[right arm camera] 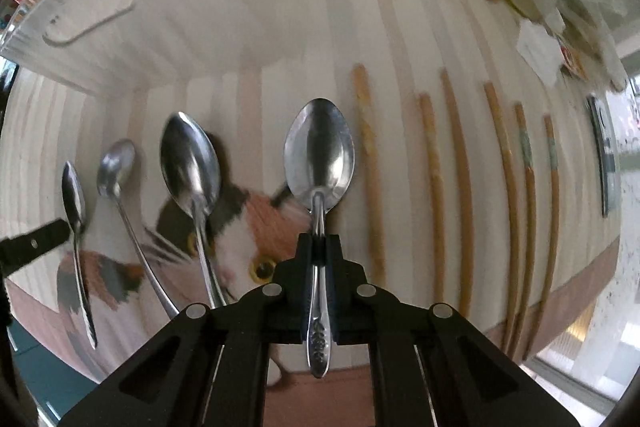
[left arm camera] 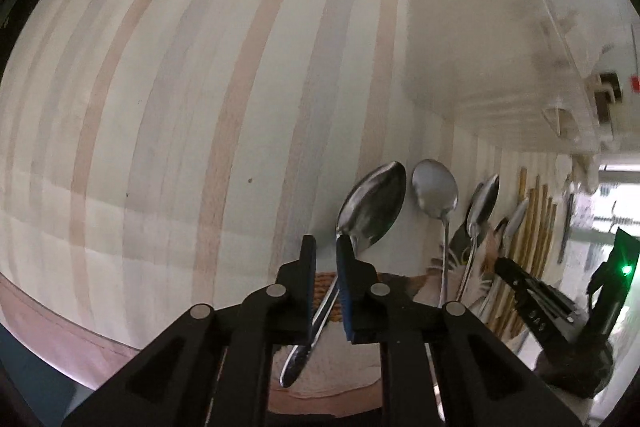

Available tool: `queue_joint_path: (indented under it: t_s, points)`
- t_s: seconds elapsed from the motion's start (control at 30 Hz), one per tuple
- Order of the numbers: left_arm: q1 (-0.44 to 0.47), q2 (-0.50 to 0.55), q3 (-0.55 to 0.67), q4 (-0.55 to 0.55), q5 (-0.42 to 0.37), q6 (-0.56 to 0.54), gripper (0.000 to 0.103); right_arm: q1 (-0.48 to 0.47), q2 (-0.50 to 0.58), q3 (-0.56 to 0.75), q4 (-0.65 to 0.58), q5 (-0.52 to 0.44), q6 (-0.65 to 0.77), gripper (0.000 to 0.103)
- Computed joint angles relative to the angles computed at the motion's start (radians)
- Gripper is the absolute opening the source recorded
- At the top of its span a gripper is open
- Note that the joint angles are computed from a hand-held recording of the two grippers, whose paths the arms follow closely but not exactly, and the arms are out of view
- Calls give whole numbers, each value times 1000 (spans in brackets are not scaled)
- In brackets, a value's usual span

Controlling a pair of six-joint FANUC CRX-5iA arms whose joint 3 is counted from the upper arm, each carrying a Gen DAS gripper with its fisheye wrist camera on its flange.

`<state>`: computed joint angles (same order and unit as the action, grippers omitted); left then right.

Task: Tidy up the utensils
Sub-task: 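Grasp a steel spoon with the left gripper while the right gripper grasps another spoon, then carry both spoons to the clear drainer basket and release them inside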

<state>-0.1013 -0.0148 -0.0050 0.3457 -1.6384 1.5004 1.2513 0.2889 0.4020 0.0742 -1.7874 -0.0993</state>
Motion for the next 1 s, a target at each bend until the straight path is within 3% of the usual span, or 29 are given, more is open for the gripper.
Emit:
queue_joint_path:
  t_s: [0.07,0.2,0.33,0.53,0.57,0.6,0.77,1.0]
  points:
    - [-12,7,-2,-30,17,-50,20,12,-15,-14,-9,1,-33,7]
    - [-48,47,37,-51,25,-116,49,30,-63,-71,-21,30,-84,7]
    - [-135,69,76,-144,78,-90,49,28,-111,-138,-23,67,-94,7]
    - [-308,139,191,-332,125,65,46,-39,-142,-183,-19,85,-8,7]
    - [-328,148,201,-340,139,74,37,-60,-128,-166,-21,78,21,7]
    - [-339,153,208,-342,147,77,32,-64,-113,-148,-23,67,36,7]
    - [-389,197,259,-366,136,133,32,-84,-85,-97,-29,35,64,7]
    - [-354,152,295,-399,88,144,32,-70,-65,-55,11,33,71,3]
